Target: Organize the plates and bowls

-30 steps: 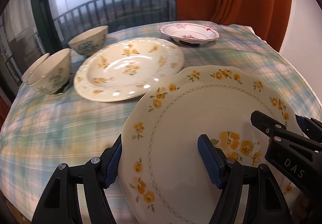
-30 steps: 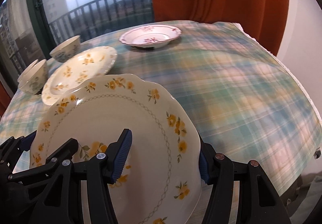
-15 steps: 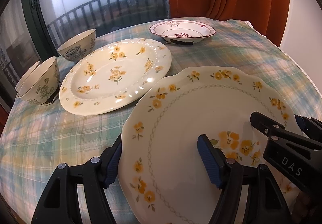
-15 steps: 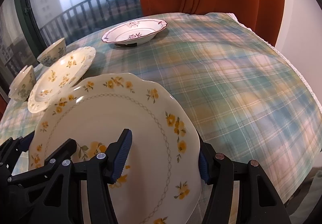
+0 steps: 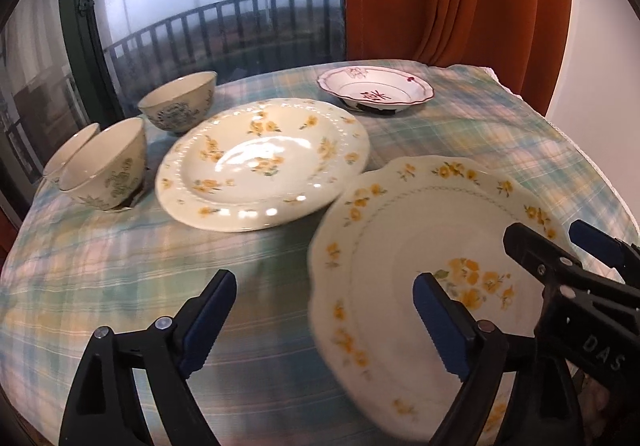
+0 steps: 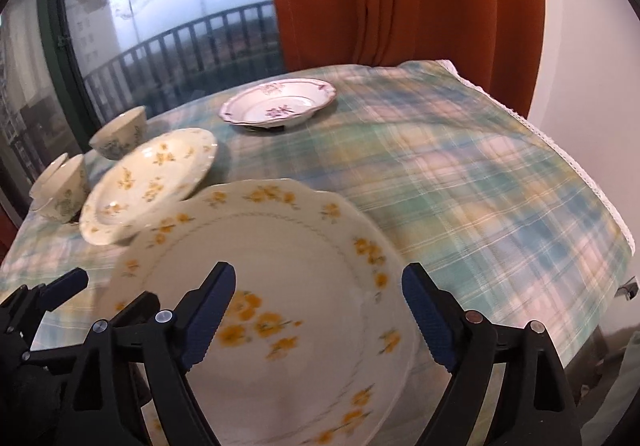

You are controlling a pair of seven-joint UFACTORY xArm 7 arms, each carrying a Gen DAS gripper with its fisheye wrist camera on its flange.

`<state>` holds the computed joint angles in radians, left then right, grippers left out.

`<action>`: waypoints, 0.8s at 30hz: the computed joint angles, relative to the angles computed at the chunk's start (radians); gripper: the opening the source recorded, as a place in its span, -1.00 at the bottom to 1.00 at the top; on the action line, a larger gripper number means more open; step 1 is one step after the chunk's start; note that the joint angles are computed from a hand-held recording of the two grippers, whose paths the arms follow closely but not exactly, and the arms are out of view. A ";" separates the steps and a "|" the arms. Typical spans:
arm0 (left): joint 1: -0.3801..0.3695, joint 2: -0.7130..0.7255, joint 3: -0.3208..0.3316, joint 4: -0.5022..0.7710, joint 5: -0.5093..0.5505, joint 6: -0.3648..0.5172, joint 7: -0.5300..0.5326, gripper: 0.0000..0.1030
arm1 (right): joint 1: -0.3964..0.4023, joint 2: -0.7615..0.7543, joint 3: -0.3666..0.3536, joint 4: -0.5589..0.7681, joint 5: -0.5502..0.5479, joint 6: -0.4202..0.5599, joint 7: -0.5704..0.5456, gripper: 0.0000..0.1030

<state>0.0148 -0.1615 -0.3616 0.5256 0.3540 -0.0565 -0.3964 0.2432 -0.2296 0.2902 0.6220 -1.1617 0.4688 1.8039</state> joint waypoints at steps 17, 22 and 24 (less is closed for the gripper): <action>-0.182 -0.074 0.308 -0.010 -0.267 -0.013 0.343 0.79 | 0.172 0.147 0.031 0.250 -0.036 0.208 0.053 0.70; -0.105 -0.028 0.254 0.053 -0.273 -0.014 0.334 0.79 | 0.209 0.218 -0.007 0.359 -0.043 0.246 -0.022 0.70; -0.152 0.004 0.301 0.099 -0.307 0.010 0.355 0.79 | 0.219 0.241 -0.026 0.393 -0.045 0.243 -0.051 0.70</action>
